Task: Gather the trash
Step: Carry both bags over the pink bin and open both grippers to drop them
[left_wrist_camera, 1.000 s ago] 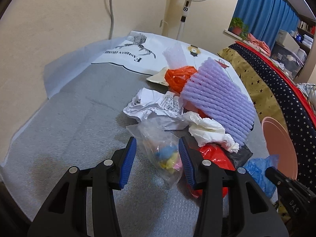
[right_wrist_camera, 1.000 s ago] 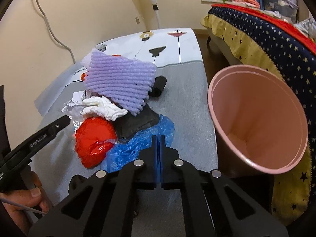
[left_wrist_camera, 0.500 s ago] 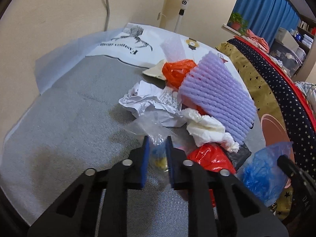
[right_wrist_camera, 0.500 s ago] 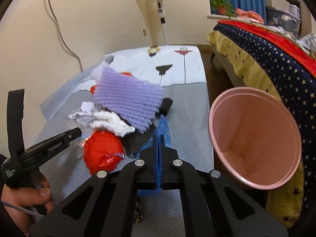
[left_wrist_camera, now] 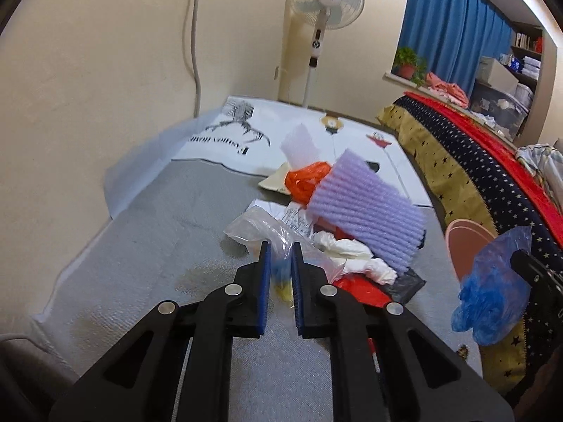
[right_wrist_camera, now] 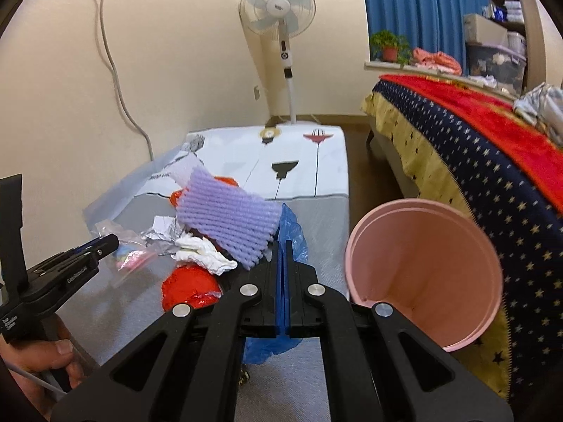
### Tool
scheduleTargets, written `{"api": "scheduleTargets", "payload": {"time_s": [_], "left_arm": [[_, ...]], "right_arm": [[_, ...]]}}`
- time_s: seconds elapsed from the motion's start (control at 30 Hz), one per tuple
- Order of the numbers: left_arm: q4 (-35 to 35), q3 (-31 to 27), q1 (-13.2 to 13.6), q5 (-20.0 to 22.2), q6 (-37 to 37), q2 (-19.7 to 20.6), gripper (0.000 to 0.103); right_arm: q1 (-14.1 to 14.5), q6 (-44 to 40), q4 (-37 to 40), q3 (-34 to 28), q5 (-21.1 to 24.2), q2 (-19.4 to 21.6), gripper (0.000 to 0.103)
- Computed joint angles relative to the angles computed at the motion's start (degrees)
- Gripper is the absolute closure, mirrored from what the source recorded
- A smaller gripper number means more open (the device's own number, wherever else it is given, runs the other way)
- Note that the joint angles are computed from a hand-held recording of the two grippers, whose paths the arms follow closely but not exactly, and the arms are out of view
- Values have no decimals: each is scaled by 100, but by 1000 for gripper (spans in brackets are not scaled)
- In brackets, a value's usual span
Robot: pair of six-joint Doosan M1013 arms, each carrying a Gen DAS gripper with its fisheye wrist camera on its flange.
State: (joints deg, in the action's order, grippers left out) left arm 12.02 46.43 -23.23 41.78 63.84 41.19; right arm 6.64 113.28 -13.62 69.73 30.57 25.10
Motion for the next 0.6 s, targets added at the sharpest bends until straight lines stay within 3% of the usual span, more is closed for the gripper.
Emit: {"api": "scheduleTargets", "payload": {"time_s": [0.33,0.6], "left_arm": [[-475,426,-100,-626,663,-371,92],[-1220,148,-231,-572,1596,-341,92]], "right_arm": [[-39,777,-894,234,-44,-427,102],[-240,606,-795,134,226,-607,102]]}}
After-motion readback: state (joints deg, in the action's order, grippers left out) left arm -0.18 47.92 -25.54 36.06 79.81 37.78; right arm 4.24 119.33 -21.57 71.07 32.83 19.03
